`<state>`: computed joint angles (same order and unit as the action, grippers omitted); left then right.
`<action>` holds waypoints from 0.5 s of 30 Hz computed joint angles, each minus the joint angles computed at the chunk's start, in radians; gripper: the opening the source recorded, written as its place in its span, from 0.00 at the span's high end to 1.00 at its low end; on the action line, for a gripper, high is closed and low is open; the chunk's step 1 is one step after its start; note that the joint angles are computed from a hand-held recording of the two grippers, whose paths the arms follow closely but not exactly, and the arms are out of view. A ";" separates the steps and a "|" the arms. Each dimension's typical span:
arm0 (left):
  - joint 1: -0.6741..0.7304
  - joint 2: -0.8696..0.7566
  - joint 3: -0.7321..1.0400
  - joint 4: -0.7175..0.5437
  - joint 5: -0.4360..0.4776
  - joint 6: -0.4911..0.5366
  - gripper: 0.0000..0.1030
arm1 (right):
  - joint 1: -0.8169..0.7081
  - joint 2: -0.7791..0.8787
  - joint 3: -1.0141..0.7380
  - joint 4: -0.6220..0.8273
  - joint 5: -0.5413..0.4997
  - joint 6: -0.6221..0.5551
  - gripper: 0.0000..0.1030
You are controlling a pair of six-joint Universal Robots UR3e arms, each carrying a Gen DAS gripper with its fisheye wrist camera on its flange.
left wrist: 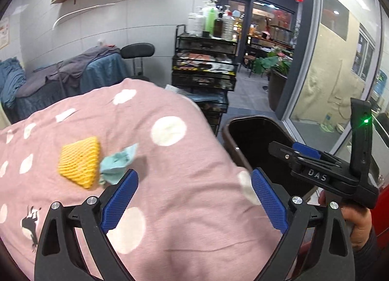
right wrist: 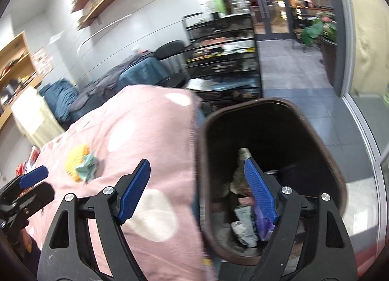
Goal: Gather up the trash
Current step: 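Move both tools from the bin back over the yellow net and teal cloth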
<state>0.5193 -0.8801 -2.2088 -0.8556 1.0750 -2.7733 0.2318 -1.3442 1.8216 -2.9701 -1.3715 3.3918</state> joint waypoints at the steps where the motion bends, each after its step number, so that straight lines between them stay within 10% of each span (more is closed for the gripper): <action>1: 0.051 0.032 -0.007 -0.041 -0.024 0.033 0.10 | 0.024 0.023 -0.039 0.019 0.001 -0.012 0.23; 15: 0.665 0.207 0.001 -0.459 -0.180 0.415 0.10 | 0.221 0.280 -0.531 0.321 0.035 -0.135 0.23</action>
